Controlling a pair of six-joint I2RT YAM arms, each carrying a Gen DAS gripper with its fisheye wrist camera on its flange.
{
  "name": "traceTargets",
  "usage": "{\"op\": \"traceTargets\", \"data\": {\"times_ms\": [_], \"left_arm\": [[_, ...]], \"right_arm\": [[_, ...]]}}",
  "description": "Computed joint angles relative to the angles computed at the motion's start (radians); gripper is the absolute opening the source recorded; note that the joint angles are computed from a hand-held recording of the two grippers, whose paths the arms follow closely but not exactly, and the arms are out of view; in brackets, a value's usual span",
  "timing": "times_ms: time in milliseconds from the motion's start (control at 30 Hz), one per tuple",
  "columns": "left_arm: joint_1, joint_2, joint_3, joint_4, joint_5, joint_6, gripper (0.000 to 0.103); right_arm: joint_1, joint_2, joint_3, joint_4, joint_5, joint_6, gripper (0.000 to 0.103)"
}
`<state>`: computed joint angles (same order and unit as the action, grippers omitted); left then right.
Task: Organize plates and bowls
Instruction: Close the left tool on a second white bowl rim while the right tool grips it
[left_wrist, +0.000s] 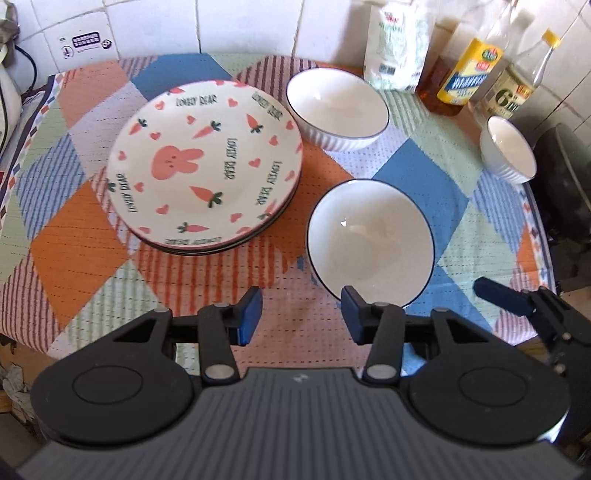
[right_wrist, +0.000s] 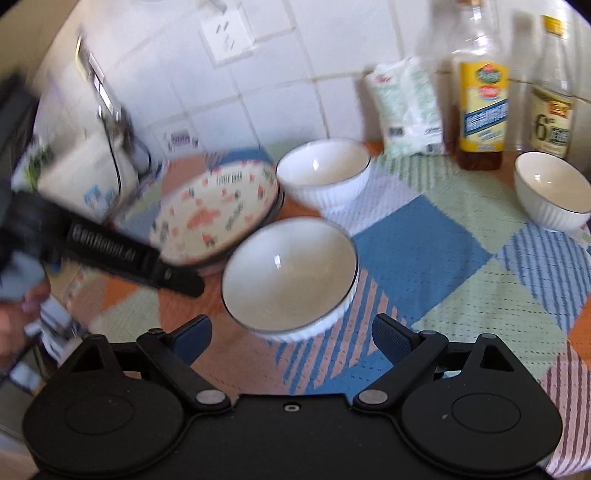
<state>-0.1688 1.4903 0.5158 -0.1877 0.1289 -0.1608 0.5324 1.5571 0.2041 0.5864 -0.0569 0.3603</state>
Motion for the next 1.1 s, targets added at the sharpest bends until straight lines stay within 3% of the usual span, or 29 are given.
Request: {"op": "traceTargets", "data": {"times_ms": [233,333,400,567,900,1100], "left_arm": [[0.164,-0.097,0.008,-0.065,0.117,0.164,0.048],[0.229,-0.056,0.064,-0.085,0.192,0.230,0.048],[0.258,-0.002,0.122,-0.103,0.232,0.265,0.048],[0.274,0.134,0.273,-0.121,0.284,0.315,0.048],[0.278,0.423,0.630,-0.210,0.382,0.453,0.048],[0.235,0.611,0.852,-0.277,0.323,0.543,0.048]], "right_arm": [[-0.026,-0.242,0.034,-0.209,-0.018,0.070,0.090],[0.012,-0.267,0.092,-0.305,0.046,0.076,0.084],[0.052,-0.250,0.132,-0.345,0.120,0.067,0.083],[0.072,-0.184,0.242,-0.424,0.178,0.057,0.081],[-0.073,0.052,0.446,-0.395,0.049,0.225,0.072],[-0.130,0.238,0.575,-0.374,0.004,0.348,0.068]]}}
